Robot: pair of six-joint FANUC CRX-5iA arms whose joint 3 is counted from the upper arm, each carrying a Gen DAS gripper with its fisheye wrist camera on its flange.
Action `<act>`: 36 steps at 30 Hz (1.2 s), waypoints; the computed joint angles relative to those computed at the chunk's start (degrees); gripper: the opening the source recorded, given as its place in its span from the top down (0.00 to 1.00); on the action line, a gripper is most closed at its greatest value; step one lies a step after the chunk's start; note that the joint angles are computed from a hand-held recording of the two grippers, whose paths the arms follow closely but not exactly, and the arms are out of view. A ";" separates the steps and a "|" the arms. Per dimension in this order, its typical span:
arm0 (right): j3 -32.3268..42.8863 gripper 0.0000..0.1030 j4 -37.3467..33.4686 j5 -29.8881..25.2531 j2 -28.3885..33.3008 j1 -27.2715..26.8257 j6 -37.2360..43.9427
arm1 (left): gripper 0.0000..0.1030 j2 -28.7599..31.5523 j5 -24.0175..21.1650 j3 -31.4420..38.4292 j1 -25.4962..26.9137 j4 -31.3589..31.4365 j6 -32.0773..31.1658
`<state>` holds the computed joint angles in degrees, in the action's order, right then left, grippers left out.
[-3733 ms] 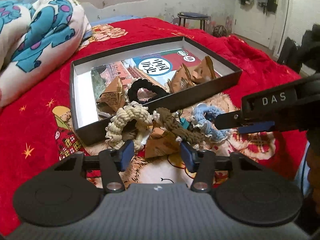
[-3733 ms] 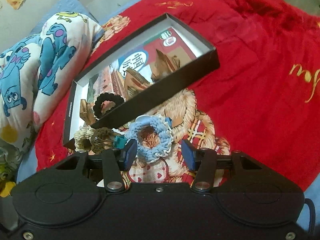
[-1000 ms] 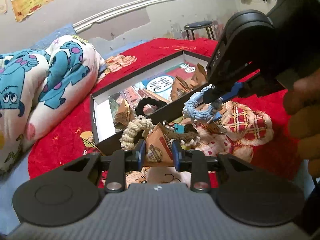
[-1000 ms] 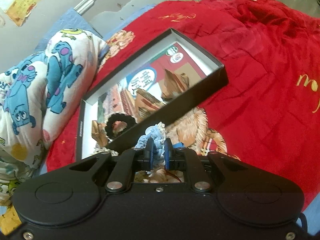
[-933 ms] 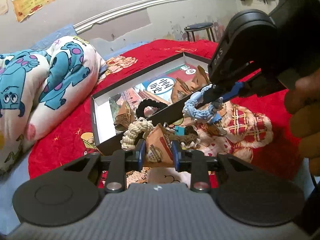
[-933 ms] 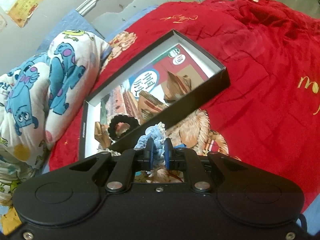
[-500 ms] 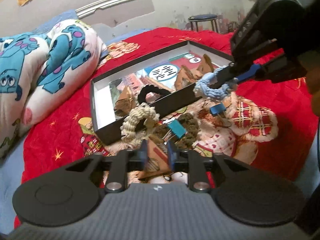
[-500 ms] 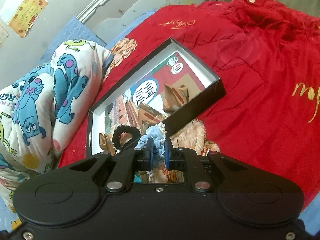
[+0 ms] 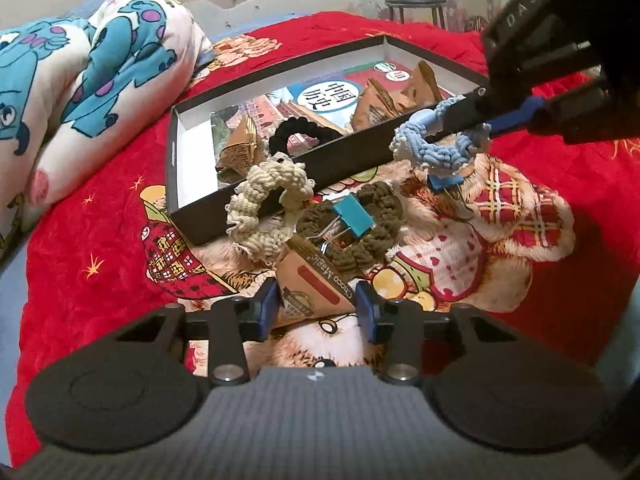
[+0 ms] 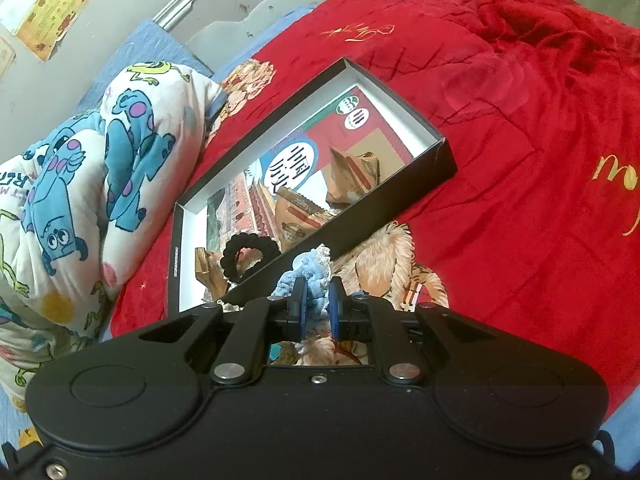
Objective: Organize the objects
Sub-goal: 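Lift the blue scrunchie and brown packet up from the pile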
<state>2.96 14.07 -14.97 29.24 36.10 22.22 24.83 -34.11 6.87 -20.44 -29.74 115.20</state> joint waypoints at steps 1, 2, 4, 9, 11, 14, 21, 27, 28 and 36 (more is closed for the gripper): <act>-0.16 0.89 0.23 0.32 -0.05 -0.04 -0.21 | 0.60 -0.09 -0.02 0.10 -0.16 -0.64 0.75; -0.60 0.89 1.01 0.83 -0.24 -0.10 -1.02 | 0.61 -0.35 -0.01 0.09 -0.35 -1.47 1.74; -1.29 0.89 1.81 1.78 -0.65 -0.37 -1.80 | 0.70 -0.95 0.25 -0.04 -0.45 -2.87 3.67; -2.65 0.89 2.28 4.57 -1.94 -1.66 -2.69 | 0.83 -2.33 0.94 -1.17 0.56 -1.75 4.85; -3.73 0.89 5.86 5.41 -2.26 -2.04 -5.76 | 0.83 -2.19 0.99 -1.23 0.99 -0.57 3.85; -3.34 0.89 4.90 4.93 -2.17 -2.05 -5.00 | 0.66 -1.89 1.05 -1.04 0.84 -1.20 4.32; -0.52 0.89 -2.49 2.30 -1.28 -1.48 1.91 | 0.51 1.04 0.88 0.45 1.85 3.17 -0.37; 0.39 0.89 -5.31 1.68 -1.09 -1.36 4.90 | 0.61 0.89 0.90 0.55 1.03 0.54 1.48; 0.63 0.89 -6.18 1.56 -1.07 -1.35 5.73 | 0.62 0.78 0.87 0.54 1.05 0.49 1.74; 0.03 0.89 -6.54 3.36 -1.68 -1.17 7.38 | 0.66 -1.64 0.27 -0.34 0.73 -2.93 6.96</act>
<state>2.99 7.54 -11.62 27.55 34.94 29.60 23.19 -33.83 6.53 -19.71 -32.67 122.16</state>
